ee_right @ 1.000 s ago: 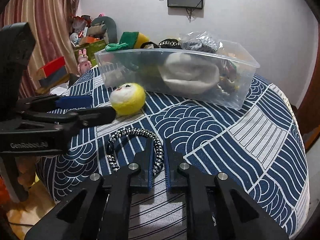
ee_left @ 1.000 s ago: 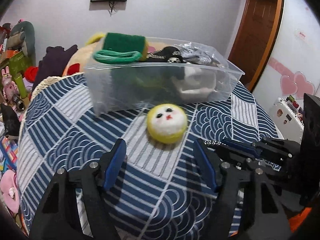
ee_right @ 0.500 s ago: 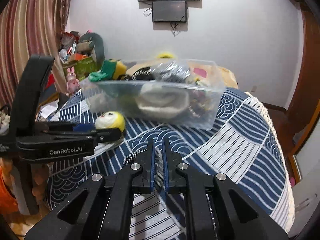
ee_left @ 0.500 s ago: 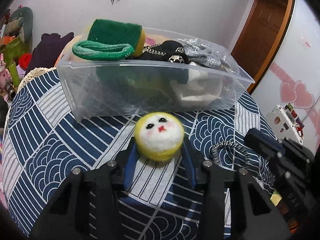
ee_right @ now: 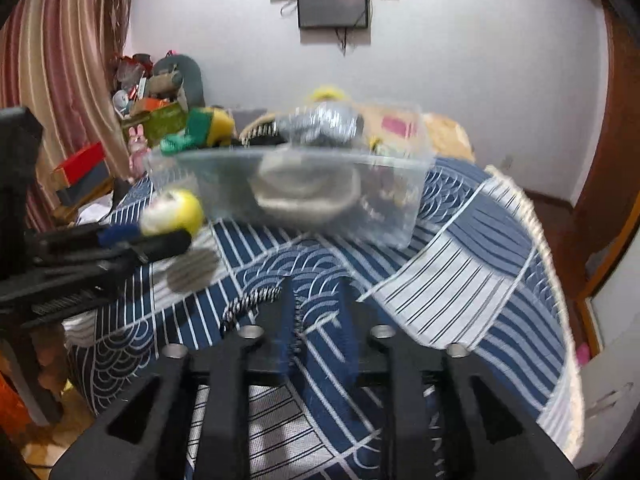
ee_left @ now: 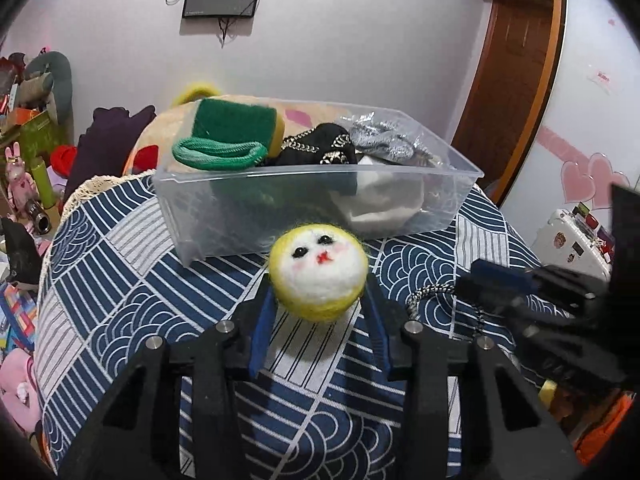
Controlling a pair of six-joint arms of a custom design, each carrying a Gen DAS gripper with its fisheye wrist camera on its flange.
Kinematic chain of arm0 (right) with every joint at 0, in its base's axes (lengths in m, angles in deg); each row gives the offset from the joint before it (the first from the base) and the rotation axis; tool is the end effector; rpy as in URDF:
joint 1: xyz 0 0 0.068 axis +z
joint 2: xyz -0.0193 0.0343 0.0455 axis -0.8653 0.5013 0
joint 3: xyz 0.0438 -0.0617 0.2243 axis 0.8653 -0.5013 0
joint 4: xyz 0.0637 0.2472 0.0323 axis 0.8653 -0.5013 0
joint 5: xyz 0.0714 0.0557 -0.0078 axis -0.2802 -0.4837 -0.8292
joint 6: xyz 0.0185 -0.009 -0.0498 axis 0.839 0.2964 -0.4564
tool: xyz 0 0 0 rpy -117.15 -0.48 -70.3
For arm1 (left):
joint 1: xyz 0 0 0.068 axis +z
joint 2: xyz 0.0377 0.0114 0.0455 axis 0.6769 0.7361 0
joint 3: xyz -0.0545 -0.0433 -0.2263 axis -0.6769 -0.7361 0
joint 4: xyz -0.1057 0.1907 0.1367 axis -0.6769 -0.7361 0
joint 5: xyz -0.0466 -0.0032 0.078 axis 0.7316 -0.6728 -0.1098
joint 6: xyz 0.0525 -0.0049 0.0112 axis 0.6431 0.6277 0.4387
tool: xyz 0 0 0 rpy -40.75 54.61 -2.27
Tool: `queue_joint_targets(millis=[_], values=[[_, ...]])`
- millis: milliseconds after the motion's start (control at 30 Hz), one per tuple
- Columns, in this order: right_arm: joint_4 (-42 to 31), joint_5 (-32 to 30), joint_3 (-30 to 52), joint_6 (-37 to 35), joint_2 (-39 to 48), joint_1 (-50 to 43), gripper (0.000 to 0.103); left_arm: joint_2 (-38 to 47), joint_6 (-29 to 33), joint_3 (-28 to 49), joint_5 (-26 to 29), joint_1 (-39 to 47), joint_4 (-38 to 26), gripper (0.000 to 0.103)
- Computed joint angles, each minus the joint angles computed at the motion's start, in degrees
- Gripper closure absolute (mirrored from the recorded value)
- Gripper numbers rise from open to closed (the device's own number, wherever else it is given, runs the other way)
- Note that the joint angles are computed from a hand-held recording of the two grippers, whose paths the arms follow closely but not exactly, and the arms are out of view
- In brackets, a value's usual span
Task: Organize soft objects
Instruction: 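Grasp the yellow ball with the left tool while the right tool grasps the braided cord, then drop the yellow ball and braided cord into the box with both tools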
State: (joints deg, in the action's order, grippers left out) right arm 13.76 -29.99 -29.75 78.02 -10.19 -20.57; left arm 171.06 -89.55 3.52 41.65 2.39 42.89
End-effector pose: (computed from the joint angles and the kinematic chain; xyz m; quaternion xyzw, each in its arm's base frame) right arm 0.2155 0.1724 0.2068 -0.2198 0.8777 0.1346 0.4041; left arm 0.2438 -0.1885 0.1798 -0.0113 0.8963 -0.0966 0.4326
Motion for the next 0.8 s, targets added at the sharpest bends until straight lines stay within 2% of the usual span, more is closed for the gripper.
queue_joint_targets(millis=[200,300,533,800], values=[[1.66,0.93,-0.36,-1.08,3.5,0.13,0.073,-2.53,-0.06,-1.93,-0.29,-0.03,-0.22,0.061],[2.43,2.63,-0.99,-1.36,2.93,1.21,0.095,-2.4,-0.53,-1.7,-0.16,-0.1,-0.29,0.061],[3.4,0.11,-1.94,0.93,-0.11,-0.63,0.097,-3.09,2.0,-0.81,-1.36,-0.12,0.26,0.061],[2.75,2.05,0.22,-0.4,-5.94,-0.68,0.097,-1.9,7.02,3.69,-3.3,0.44,0.67,0.061]])
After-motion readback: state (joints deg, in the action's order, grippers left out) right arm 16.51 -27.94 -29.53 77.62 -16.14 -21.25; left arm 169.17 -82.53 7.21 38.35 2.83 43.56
